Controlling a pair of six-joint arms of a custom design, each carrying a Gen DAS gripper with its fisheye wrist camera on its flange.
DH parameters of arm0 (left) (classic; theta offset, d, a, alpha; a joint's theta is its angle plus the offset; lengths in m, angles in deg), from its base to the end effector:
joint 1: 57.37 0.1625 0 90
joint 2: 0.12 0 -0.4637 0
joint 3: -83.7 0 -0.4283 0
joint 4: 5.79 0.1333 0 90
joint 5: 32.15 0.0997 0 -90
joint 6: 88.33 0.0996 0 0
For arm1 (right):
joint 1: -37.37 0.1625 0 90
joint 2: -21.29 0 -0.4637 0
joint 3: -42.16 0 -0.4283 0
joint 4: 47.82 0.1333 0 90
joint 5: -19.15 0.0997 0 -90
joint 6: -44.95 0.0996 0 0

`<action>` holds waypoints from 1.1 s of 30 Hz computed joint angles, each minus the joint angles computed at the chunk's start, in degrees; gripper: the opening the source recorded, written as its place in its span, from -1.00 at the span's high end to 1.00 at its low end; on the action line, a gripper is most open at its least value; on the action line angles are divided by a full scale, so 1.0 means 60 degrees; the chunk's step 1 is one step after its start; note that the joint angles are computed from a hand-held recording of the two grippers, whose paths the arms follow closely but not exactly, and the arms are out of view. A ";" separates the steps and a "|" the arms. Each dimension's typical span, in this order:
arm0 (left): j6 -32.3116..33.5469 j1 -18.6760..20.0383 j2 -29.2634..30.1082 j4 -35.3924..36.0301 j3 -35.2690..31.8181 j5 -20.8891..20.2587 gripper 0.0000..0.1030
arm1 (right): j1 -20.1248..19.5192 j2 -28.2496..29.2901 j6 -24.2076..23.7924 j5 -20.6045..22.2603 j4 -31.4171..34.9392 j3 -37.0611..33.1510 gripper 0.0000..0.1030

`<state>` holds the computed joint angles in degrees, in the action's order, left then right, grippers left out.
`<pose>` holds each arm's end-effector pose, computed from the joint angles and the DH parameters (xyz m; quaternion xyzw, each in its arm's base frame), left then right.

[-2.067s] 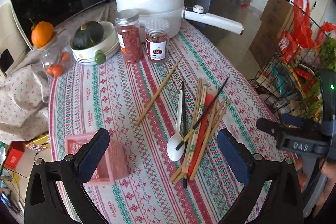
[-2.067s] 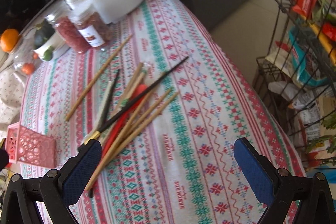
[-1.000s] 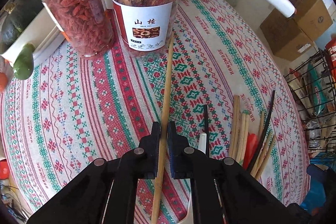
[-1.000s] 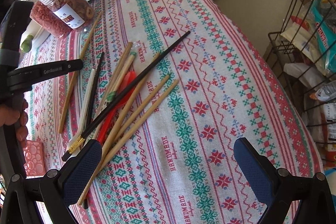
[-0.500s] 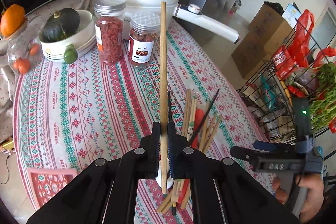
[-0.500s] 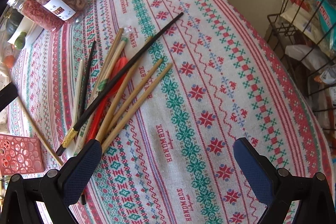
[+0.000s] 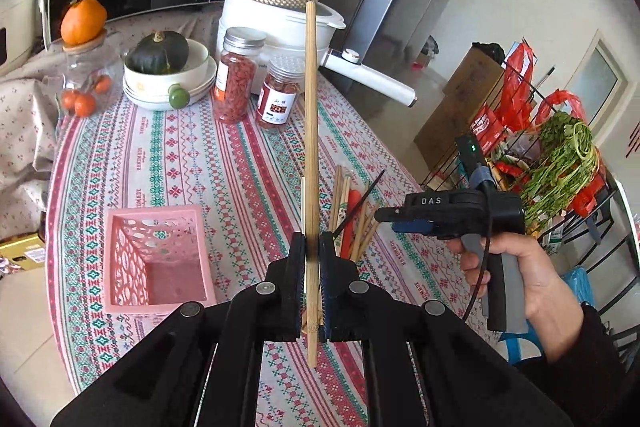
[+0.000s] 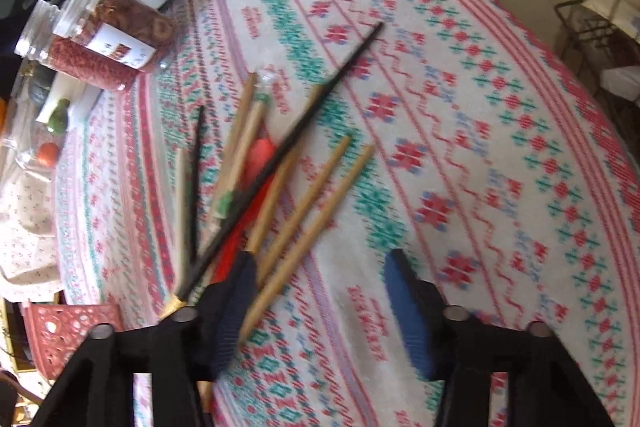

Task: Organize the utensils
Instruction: 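Lift the chopstick with the left gripper while the right gripper grasps another chopstick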

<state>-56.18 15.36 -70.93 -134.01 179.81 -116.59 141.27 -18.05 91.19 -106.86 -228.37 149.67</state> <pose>-0.0591 -0.6717 0.3431 0.4099 0.9039 -0.1052 0.0623 0.2265 -0.6040 0.0223 -0.3174 -0.8793 0.3117 0.1699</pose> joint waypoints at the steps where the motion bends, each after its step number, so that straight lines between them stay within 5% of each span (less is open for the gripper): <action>1: 0.0054 0.0006 -0.0014 -0.0006 0.0017 0.0024 0.87 | -0.0044 0.0070 -0.0125 0.0160 -0.0260 -0.0045 0.21; 4: -0.0037 0.0098 0.0019 0.0281 -0.0137 -0.0047 0.87 | -0.0171 0.0292 -0.0323 0.0631 -0.0624 -0.0290 0.47; 8: -0.0025 0.0187 0.0101 0.0555 -0.0320 -0.0082 0.87 | -0.0066 0.0517 -0.0058 0.0272 0.0325 -0.0801 0.82; 14: -0.0006 0.0283 0.0156 0.0771 -0.0439 0.0094 0.87 | 0.0066 0.0636 0.0216 -0.0152 0.1266 -0.1222 0.83; 21: -0.0010 0.0349 0.0167 0.0852 -0.0458 0.0288 0.87 | 0.0007 0.0800 0.0202 0.0214 0.1464 -0.1472 0.76; 25: -0.0039 0.0387 0.0157 0.0882 -0.0468 0.0294 0.87 | -0.0320 0.0808 0.0298 0.1464 0.0761 -0.1246 0.70; 33: 0.0003 0.0405 0.0030 0.0649 -0.0442 0.0261 0.87 | -0.0225 0.0775 0.0238 0.1289 -0.0012 -0.0953 0.86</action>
<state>-56.16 17.79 -70.75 -130.12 177.16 -115.03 139.92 -13.40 92.62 -99.13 -228.44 143.95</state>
